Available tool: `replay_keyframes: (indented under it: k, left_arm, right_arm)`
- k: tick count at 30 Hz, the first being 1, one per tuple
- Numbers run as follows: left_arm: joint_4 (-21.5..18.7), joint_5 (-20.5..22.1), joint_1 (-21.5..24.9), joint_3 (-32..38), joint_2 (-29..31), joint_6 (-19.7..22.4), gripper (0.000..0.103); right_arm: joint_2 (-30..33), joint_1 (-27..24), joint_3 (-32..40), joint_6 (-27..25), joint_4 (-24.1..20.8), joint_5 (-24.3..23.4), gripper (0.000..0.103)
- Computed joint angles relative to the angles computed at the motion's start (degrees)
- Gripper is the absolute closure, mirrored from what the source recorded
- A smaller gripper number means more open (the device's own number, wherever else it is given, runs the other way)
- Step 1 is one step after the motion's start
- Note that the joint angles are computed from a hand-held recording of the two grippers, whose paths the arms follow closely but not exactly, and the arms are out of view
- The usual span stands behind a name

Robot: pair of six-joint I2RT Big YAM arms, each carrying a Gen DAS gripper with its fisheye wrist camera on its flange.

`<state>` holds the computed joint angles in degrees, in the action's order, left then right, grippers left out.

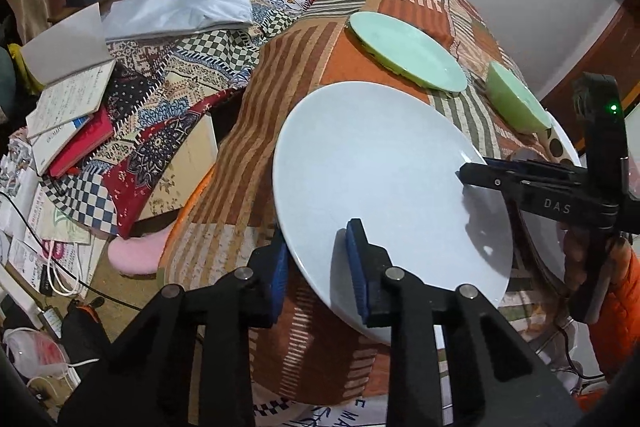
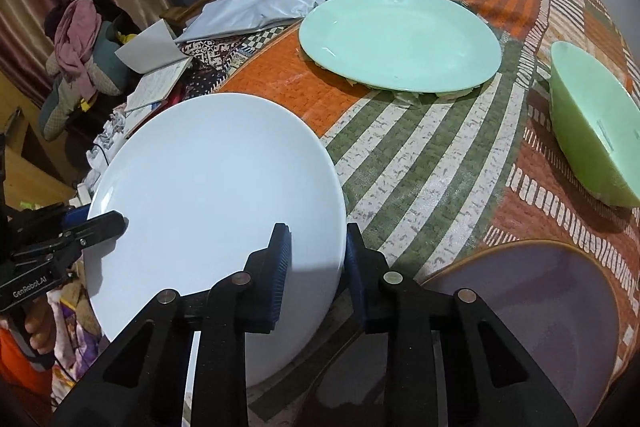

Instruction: Organize plates and bowls

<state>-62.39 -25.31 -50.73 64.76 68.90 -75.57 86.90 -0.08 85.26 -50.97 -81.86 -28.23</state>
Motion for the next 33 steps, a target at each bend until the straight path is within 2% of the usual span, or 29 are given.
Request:
replay_keyframes:
  k: [4,12,21,33]
  left_arm:
    - [-1.2,-0.2,-0.1,1.0,0.9,-0.3,0.075]
    - [-4.9,-1.6,-0.4,3.7,2.4,-1.0,0.075]
    - [-5.2,-3.0,-0.7,5.9,3.4,-0.5,0.075]
    - [-4.3,-5.3,-1.3,10.5,5.6,2.9,0.075]
  right_arm:
    - [-1.0,0.5,-1.2,0.2,1.8,0.4,0.074]
    - [-0.1,-0.6,0.5,1.8,-0.9,-1.4,0.076]
    - [-0.8,-3.2,1.5,1.7,-1.9,-4.0,0.076]
    - [-1.2,-7.1,3.1,2.2,-2.1,-6.4,0.076]
